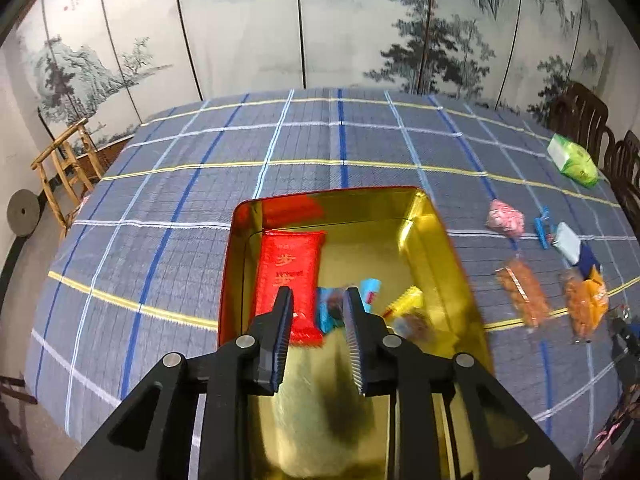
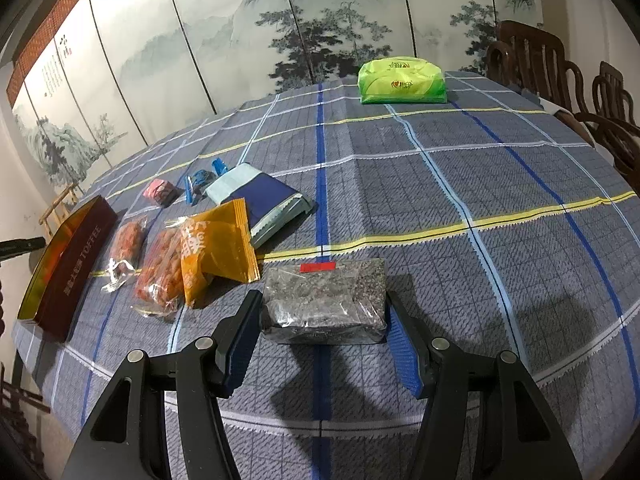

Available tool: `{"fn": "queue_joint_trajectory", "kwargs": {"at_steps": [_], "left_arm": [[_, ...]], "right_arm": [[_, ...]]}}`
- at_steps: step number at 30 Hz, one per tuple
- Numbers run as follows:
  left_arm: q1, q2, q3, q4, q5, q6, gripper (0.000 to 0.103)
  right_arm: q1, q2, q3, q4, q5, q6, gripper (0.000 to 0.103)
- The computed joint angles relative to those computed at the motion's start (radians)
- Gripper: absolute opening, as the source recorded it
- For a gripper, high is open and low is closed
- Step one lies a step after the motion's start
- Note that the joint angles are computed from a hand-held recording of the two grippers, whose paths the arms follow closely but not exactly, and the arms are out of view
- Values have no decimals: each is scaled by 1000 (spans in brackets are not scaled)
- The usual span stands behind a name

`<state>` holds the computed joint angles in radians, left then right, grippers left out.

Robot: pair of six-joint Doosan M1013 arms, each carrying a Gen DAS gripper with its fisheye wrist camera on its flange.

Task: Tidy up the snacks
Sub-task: 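Carry the red pack into the gold tin and open the left gripper, then lower the foil-wrapped block into the tin and open the right gripper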

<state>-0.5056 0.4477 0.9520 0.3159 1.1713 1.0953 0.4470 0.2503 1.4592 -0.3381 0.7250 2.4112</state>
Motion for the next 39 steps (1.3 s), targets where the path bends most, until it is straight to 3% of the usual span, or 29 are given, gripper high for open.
{"fn": "queue_joint_trajectory", "kwargs": {"at_steps": [9,18,30,39], "left_arm": [[-61,-55,62,112,-47,-63,40],[-87,-96,125,178,-94,-105,61],[-53,-176,245,119,-146,-167,71],[-43,-232,323,157,-153,-256,78]], "right_arm": [[31,-19,-18,-6,2,-23,60],[83,16,-135,40,-3,-177,60],[136,170,-393,263,25,-506,60],[158,354,-675,426,172,-699,60]]}}
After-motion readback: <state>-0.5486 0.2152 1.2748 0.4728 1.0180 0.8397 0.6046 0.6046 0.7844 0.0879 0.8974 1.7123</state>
